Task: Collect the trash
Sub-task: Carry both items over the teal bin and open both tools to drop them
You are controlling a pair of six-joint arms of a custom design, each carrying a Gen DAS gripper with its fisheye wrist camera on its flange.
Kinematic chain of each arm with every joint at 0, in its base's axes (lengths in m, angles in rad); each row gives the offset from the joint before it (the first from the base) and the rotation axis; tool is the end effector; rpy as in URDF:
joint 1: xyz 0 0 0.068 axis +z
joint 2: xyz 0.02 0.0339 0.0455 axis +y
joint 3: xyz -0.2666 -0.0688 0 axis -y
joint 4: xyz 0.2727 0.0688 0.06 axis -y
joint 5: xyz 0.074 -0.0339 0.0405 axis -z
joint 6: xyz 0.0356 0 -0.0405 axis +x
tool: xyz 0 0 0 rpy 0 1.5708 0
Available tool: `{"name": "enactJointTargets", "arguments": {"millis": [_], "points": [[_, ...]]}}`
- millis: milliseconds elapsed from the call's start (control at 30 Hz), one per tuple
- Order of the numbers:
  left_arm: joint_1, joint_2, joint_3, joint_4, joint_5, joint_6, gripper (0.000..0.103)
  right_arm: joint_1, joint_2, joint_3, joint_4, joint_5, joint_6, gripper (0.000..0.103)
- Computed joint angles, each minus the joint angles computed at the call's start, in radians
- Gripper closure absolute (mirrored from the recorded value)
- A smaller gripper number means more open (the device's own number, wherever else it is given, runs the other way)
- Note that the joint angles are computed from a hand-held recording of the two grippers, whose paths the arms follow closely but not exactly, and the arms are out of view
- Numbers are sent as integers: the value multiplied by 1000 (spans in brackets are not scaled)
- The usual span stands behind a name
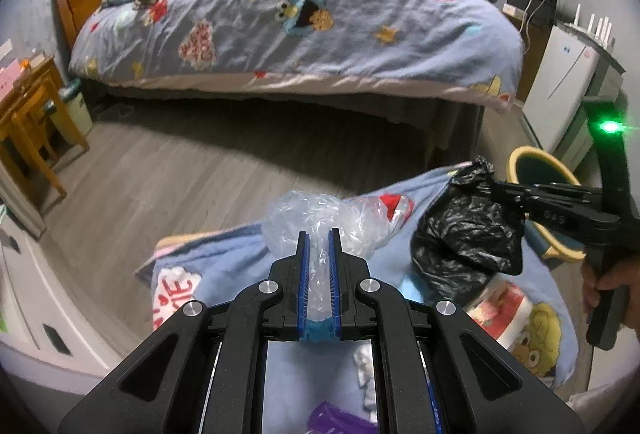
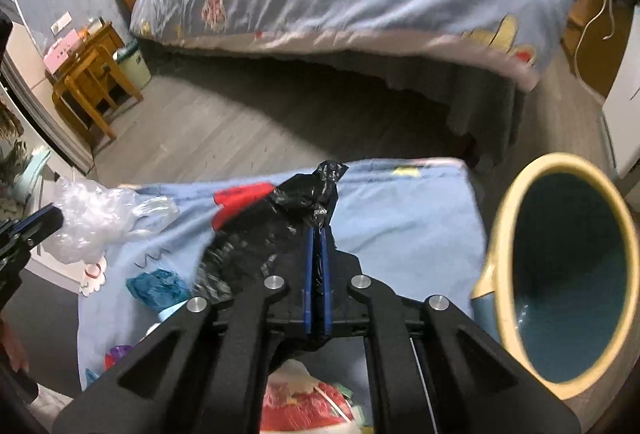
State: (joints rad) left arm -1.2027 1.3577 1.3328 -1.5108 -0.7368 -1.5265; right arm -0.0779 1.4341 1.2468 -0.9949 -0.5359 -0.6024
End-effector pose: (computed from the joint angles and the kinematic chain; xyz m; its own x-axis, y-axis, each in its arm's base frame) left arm 0.1091 -0.2165 0.3270 -0.6978 -0.2469 -0.6724 -0.3290 0.9443 -0.0053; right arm 0.3029 -0.0054 0.2890 -0.6889 -0.4349 -0.5799 -0.6266 0.7595 0.1747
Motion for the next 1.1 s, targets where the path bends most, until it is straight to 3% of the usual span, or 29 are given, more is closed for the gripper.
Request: {"name": "enactJointTargets", "arguments": {"millis": [367,667,1100], "points": [[-21,69,151,-40,-85,18,93,-232,6,265,-224,-192,-65,100],[-15,177,280,42,-106,140,93,-427,64,453,-372,-272,-229,100],[-19,402,508,152,-84,329,93,-523,234,591,-291,-255,-221,100]]}}
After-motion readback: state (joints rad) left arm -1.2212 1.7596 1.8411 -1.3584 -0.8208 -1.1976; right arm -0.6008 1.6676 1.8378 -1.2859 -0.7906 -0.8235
